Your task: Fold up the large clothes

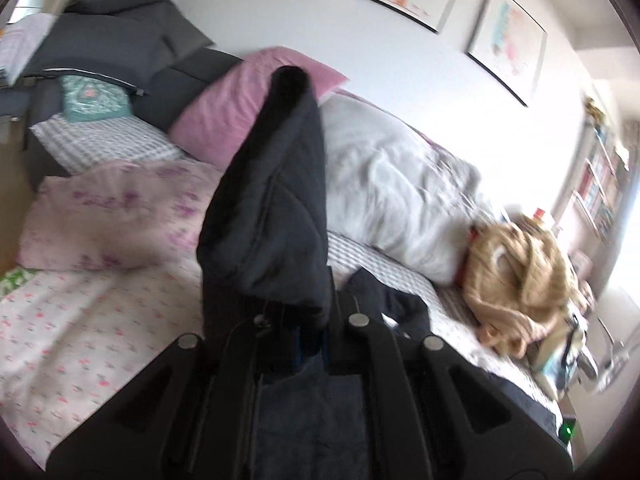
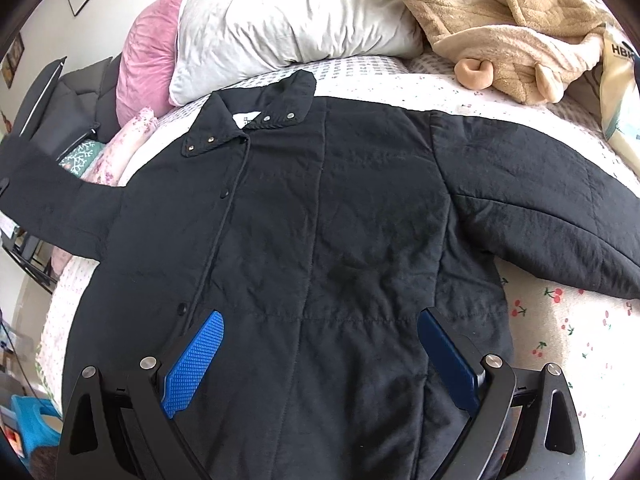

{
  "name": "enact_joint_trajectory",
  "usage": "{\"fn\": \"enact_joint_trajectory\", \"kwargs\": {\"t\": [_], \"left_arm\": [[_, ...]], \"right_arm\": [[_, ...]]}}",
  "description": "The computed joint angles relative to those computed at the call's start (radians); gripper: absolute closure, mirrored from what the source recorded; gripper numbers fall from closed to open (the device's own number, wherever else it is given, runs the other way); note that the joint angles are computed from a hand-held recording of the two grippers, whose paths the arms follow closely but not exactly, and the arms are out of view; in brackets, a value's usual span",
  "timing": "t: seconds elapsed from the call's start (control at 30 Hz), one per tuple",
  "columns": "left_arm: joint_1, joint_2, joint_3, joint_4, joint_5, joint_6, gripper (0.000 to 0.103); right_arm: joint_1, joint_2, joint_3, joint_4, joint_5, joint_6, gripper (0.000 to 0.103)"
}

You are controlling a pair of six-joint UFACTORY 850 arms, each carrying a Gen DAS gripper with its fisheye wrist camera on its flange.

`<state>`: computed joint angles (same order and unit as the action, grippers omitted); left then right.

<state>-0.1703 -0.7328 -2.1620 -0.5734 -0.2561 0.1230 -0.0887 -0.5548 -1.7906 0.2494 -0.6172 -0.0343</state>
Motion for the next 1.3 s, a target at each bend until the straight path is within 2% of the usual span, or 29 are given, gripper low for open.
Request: {"fn": "enact_joint_trajectory", "kwargs": {"t": [0.07, 0.17, 0.3, 0.33, 0.4, 0.47, 0.5, 0.6, 0.67, 0.73, 0.77, 0.8, 0.87, 0.93, 1.0, 1.07, 1.1, 1.13, 1.17, 1.2, 1.23, 1.3], "left_arm": [[-0.028, -0.015, -0.011, -0.052, -0.027, 0.072, 0.095], [-0.075, -0.066, -0.062, -0.027, -0.088, 0.089, 0.095], [-0.136, -0.152, -0.145, 0.106, -0.189, 0.014, 0.093], [-0.149, -0.166, -0.161, 0.121, -0.212, 0.010, 0.089], [-0.175, -0.231, -0.243, 0.219, -0.310, -0.037, 0.072], [-0.190, -0.290, -0.338, 0.317, -0.436, -0.082, 0.040], [-0.193, -0.305, -0.364, 0.347, -0.472, -0.093, 0.036], [-0.192, -0.281, -0.334, 0.408, -0.528, -0.093, 0.033], [-0.178, -0.255, -0.308, 0.430, -0.560, -0.118, 0.025], [-0.156, -0.216, -0.250, 0.422, -0.551, -0.118, 0.019], [-0.143, -0.183, -0.195, 0.408, -0.512, -0.108, 0.019], [-0.125, -0.145, -0.124, 0.398, -0.446, -0.114, 0.019], [-0.104, -0.130, -0.077, 0.366, -0.379, -0.122, 0.019], [-0.082, -0.165, -0.119, 0.350, -0.394, -0.136, 0.019], [-0.064, -0.181, -0.129, 0.299, -0.372, -0.137, 0.019], [-0.056, -0.206, -0.156, 0.264, -0.357, -0.148, 0.020], [-0.058, -0.222, -0.175, 0.271, -0.356, -0.167, 0.020], [-0.059, -0.240, -0.197, 0.276, -0.360, -0.185, 0.020], [-0.061, -0.265, -0.235, 0.274, -0.377, -0.194, 0.020], [-0.062, -0.296, -0.284, 0.267, -0.402, -0.203, 0.020], [-0.062, -0.316, -0.312, 0.254, -0.414, -0.204, 0.020], [-0.066, -0.368, -0.393, 0.244, -0.450, -0.215, 0.020]], "right_arm": [[0.003, -0.004, -0.006, 0.007, -0.003, -0.006, 0.004], [0.007, -0.013, -0.015, 0.020, -0.011, -0.015, 0.004], [0.009, -0.025, -0.028, 0.033, -0.019, -0.017, 0.004], [0.009, -0.027, -0.029, 0.034, -0.020, -0.014, 0.004], [0.009, -0.032, -0.032, 0.038, -0.019, -0.011, 0.004], [0.008, -0.040, -0.038, 0.034, -0.025, 0.000, 0.004], [0.006, -0.043, -0.042, 0.037, -0.030, 0.001, 0.004], [-0.002, -0.045, -0.037, 0.082, -0.029, -0.025, 0.004], [-0.007, -0.049, -0.039, 0.140, -0.051, -0.057, 0.005], [-0.015, -0.053, -0.036, 0.254, -0.074, -0.130, 0.005], [-0.018, -0.060, -0.037, 0.320, -0.086, -0.168, 0.005], [-0.018, -0.075, -0.050, 0.368, -0.109, -0.188, 0.008], [-0.009, -0.127, -0.113, 0.402, -0.163, -0.185, 0.017], [0.012, -0.191, -0.202, 0.388, -0.177, -0.173, 0.022], [0.029, -0.247, -0.274, 0.367, -0.172, -0.143, 0.023], [0.045, -0.328, -0.379, 0.339, -0.193, -0.077, 0.029], [0.052, -0.363, -0.422, 0.332, -0.200, -0.048, 0.043], [0.057, -0.396, -0.462, 0.339, -0.210, -0.032, 0.071], [0.058, -0.424, -0.500, 0.365, -0.230, -0.035, 0.084], [0.062, -0.449, -0.542, 0.367, -0.252, -0.026, 0.090], [0.069, -0.444, -0.543, 0.357, -0.232, -0.029, 0.091], [0.076, -0.372, -0.443, 0.402, -0.114, -0.123, 0.091]]}}
